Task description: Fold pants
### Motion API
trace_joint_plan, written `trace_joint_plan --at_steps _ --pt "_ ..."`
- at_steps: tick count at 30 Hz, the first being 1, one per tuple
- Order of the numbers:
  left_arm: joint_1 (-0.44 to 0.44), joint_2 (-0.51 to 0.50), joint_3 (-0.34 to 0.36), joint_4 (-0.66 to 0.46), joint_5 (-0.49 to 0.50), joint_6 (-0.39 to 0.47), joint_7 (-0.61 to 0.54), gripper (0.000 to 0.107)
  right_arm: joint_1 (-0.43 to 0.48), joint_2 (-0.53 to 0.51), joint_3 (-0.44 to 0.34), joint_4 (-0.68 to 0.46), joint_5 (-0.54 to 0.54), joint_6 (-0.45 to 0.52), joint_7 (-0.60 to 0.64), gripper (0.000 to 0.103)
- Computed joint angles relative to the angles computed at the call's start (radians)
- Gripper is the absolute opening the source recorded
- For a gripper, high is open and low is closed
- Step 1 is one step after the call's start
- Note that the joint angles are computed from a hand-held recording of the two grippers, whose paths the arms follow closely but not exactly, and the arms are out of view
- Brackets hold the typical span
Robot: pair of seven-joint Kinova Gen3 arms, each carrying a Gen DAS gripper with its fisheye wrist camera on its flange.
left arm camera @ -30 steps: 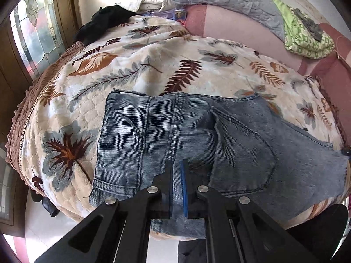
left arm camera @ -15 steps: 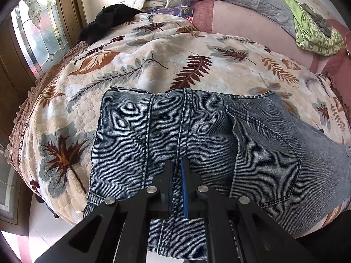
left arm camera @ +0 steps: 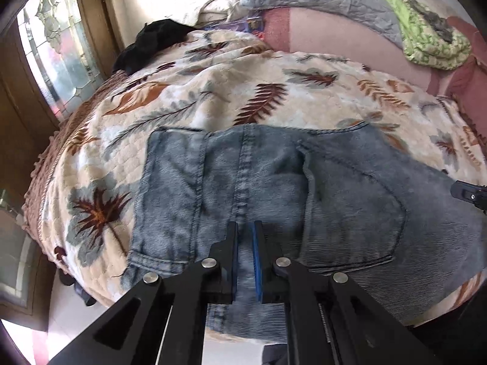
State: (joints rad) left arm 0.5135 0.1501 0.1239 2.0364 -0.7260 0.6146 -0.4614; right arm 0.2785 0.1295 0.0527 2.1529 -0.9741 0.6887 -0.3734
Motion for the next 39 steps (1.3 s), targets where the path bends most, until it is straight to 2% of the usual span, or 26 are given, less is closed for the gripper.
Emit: trace_joint_plan --at_steps 4,6,9,12,15,17,19,21,23,25,26,27,30,32,35,39 --pt "-0.001 0.017 -0.016 0.014 -0.025 0.002 0.036 0.008 -0.071 0.08 -0.058 -0.025 -0.024 -0.034 -0.072 0.027" --pt "0.022 0.034 -0.027 0.015 -0.085 0.016 0.088 0.009 -0.105 0.114 -0.078 -0.045 0.006 -0.071 -0.138 0.027" --pt "0.04 0.07 -0.037 0.002 -0.144 0.037 0.124 0.009 -0.134 0.144 -0.11 -0.066 0.076 -0.165 -0.256 0.019" --pt "0.054 0.108 -0.052 -0.013 -0.197 0.042 0.134 0.007 -0.176 0.193 -0.069 -0.131 0.142 -0.14 -0.378 0.012" --pt "0.039 0.125 -0.056 -0.04 -0.156 0.049 0.095 0.006 -0.18 0.209 -0.069 -0.162 0.186 -0.144 -0.451 0.006" --pt "0.043 0.119 -0.055 -0.051 -0.131 0.068 0.071 0.006 -0.113 0.201 -0.123 -0.15 0.148 -0.14 -0.418 0.006" --pt "0.056 0.106 -0.05 -0.057 -0.115 0.099 0.063 0.006 -0.02 0.171 -0.173 -0.109 0.077 -0.133 -0.337 0.011" --pt "0.063 0.077 -0.036 -0.055 -0.099 0.106 0.055 0.006 0.05 0.127 -0.184 -0.063 0.029 -0.125 -0.263 0.011" --pt "0.077 0.05 -0.021 -0.047 -0.106 0.099 0.071 0.009 0.096 0.083 -0.142 -0.022 -0.011 -0.081 -0.185 0.011" --pt "0.065 0.026 0.006 -0.039 -0.086 0.06 0.055 0.019 0.136 0.046 -0.087 0.011 -0.02 -0.036 -0.136 0.011" --pt "0.072 0.029 0.015 -0.045 -0.083 0.061 0.051 0.029 0.149 0.033 -0.06 0.023 -0.019 -0.017 -0.12 0.011" --pt "0.098 0.044 0.006 -0.056 -0.097 0.078 0.061 0.033 0.166 0.021 -0.026 0.034 -0.003 0.006 -0.107 0.011" --pt "0.125 0.091 0.013 -0.085 -0.125 0.126 0.083 0.033 0.193 -0.002 0.057 0.063 0.04 0.017 -0.076 0.011" --pt "0.127 0.116 0.005 -0.102 -0.107 0.15 0.068 0.034 0.223 0.005 0.098 0.075 0.041 0.02 -0.053 0.011" --pt "0.123 0.125 -0.002 -0.1 -0.088 0.141 0.049 0.035 0.316 0.055 0.152 0.068 0.031 0.066 -0.008 0.011" --pt "0.168 0.162 -0.009 -0.156 -0.088 0.239 0.029 0.035 0.435 0.107 0.187 0.038 0.03 0.135 0.032 0.01"
